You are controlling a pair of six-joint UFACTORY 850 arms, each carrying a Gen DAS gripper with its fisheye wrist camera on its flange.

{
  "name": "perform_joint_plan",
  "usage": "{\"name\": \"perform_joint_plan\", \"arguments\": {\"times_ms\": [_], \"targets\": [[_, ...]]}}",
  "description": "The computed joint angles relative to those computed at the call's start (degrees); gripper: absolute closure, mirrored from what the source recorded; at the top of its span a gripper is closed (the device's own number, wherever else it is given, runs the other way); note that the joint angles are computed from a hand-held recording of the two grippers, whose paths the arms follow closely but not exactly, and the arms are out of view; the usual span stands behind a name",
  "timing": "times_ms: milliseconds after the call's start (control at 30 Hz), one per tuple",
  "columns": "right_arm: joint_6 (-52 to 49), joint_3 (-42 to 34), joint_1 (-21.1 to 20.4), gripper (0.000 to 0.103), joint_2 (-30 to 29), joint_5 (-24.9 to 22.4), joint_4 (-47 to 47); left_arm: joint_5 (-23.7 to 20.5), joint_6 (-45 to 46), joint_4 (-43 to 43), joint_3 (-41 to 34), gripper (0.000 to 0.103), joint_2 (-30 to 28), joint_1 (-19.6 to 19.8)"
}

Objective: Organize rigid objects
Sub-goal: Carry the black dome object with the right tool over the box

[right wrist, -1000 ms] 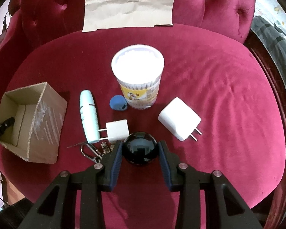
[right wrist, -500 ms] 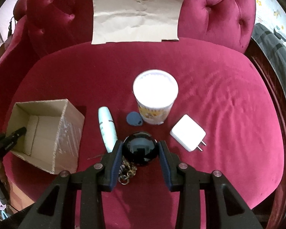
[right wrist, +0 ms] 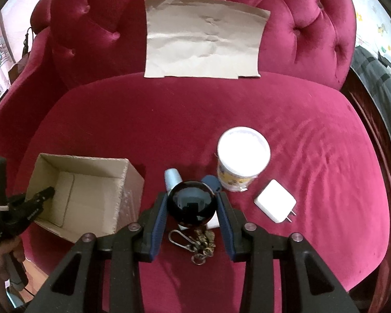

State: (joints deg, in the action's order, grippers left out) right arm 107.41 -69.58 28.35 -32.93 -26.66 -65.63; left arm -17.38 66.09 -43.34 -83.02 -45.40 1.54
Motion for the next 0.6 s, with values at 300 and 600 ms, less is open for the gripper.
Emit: {"name": "perform_joint_plan", "arguments": {"times_ms": [300, 600], "targets": [[-0.5, -3.7, 1.4, 0.063, -1.7, -0.2, -0.8, -0.2, -0.2, 0.1, -0.1, 0.100, -0.1, 0.1], [-2.3, -7.1, 2.1, 0.063, -3.5, 0.9, -0.5, -0.4, -1.0, 0.6, -0.2, 0.100, -0.1, 0.0]]}}
